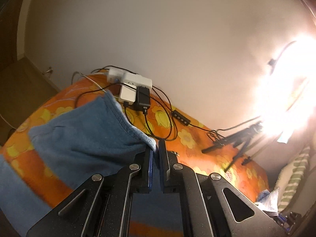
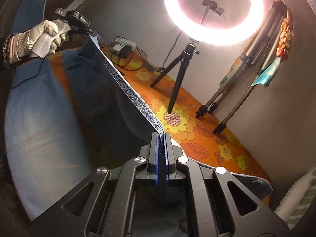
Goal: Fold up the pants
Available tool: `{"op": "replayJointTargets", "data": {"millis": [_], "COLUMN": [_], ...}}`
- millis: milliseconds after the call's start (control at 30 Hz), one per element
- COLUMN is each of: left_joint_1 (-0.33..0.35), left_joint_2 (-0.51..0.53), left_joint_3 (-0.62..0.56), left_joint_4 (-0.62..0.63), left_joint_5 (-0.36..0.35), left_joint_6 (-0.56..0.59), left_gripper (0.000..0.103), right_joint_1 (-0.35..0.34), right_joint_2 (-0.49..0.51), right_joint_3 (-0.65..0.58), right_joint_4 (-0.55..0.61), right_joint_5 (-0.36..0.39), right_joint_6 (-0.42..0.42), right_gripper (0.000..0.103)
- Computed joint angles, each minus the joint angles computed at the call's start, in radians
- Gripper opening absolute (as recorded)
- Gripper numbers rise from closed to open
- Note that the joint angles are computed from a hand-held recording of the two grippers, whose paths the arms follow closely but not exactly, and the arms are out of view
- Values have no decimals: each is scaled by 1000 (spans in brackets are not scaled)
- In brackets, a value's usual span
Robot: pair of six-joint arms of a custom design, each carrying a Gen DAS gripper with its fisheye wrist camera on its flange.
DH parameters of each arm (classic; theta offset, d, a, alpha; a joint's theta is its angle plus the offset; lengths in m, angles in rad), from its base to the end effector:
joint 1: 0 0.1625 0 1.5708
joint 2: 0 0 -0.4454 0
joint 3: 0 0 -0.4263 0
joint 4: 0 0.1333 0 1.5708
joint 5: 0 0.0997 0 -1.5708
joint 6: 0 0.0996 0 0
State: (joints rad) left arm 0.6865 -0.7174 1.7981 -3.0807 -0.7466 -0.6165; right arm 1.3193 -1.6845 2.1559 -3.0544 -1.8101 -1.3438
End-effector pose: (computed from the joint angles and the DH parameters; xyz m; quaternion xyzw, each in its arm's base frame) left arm -0.3759 -0.5749 0.0592 0.0350 0.8986 -0.4096 0.1532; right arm -0.0093 -0.4769 0.4447 0.4016 -0.7721 0.2614 0.4174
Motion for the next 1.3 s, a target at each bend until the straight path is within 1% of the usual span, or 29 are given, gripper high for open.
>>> {"op": "replayJointTargets", "data": {"millis": [133, 300, 467, 600, 700, 800, 867, 933, 1000, 1200, 1300], "left_joint_1": [-56, -133, -221, -275, -298, -317, -326, -331, -326, -317, -313], "left_joint_2": [-66, -145, -217, -245, -263, -280, -288, -289, -286, -278, -278], "left_joint_3": [108, 256, 394, 478, 540, 592, 621, 646, 655, 668, 672], "left_joint_4": [-39, -37, 33, 103, 133, 154, 165, 158, 144, 117, 113], "left_joint_5": [39, 91, 128, 135, 124, 110, 101, 94, 87, 75, 67], "left_joint_6": [-27, -114, -261, -399, -510, -607, -656, -692, -700, -686, -675], "left_gripper": [4, 4, 4, 4, 3, 3, 3, 3, 3, 3, 3], "right_joint_1": [32, 68, 76, 64, 48, 32, 23, 15, 9, -34, -47], "right_joint_2": [-65, -144, -236, -285, -318, -339, -350, -361, -362, -357, -356], "right_joint_3": [56, 140, 221, 287, 328, 367, 392, 410, 428, 495, 505], "right_joint_4": [27, 53, 100, 114, 138, 135, 116, 117, 103, 12, 13], "right_joint_5": [-36, -93, -128, -165, -180, -185, -181, -173, -173, -157, -167], "right_joint_6": [17, 18, 23, -6, -21, -40, -59, -50, -42, -43, -32], "right_gripper": [5, 5, 5, 5, 5, 5, 5, 5, 5, 5, 5]}}
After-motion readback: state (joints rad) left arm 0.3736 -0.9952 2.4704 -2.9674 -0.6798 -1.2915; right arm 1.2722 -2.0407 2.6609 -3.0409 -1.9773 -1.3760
